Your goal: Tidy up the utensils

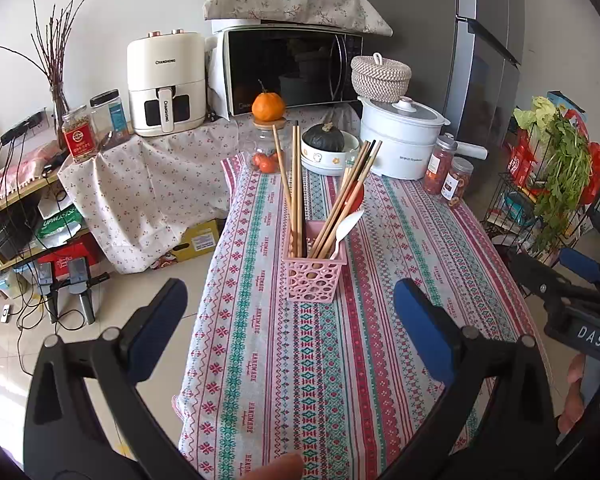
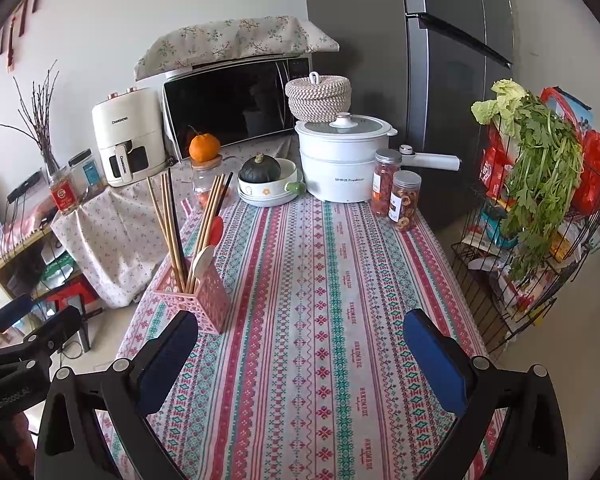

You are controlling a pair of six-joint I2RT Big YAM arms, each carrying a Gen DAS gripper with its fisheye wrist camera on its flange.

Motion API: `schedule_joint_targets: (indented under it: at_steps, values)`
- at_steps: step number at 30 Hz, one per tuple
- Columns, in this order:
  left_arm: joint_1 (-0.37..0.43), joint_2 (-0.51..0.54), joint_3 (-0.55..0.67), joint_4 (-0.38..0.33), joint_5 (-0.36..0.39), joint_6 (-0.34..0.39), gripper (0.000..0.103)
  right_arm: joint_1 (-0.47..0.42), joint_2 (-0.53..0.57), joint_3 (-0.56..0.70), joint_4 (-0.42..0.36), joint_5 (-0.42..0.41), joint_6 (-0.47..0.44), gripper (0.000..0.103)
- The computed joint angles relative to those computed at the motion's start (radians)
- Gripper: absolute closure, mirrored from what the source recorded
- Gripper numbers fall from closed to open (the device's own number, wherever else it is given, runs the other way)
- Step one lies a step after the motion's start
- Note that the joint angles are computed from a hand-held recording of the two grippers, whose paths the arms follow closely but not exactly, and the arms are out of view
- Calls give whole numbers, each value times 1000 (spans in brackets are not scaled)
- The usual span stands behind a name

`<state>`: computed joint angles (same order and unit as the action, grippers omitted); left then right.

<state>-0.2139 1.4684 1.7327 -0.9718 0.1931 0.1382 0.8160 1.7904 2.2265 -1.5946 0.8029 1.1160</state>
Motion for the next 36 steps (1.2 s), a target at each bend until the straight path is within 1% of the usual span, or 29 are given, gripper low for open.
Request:
schedule_joint_targets:
  at_steps: [36]
  values:
    - [-3, 2, 0, -6, 3, 8, 1, -3, -11, -15, -14, -1, 10, 0]
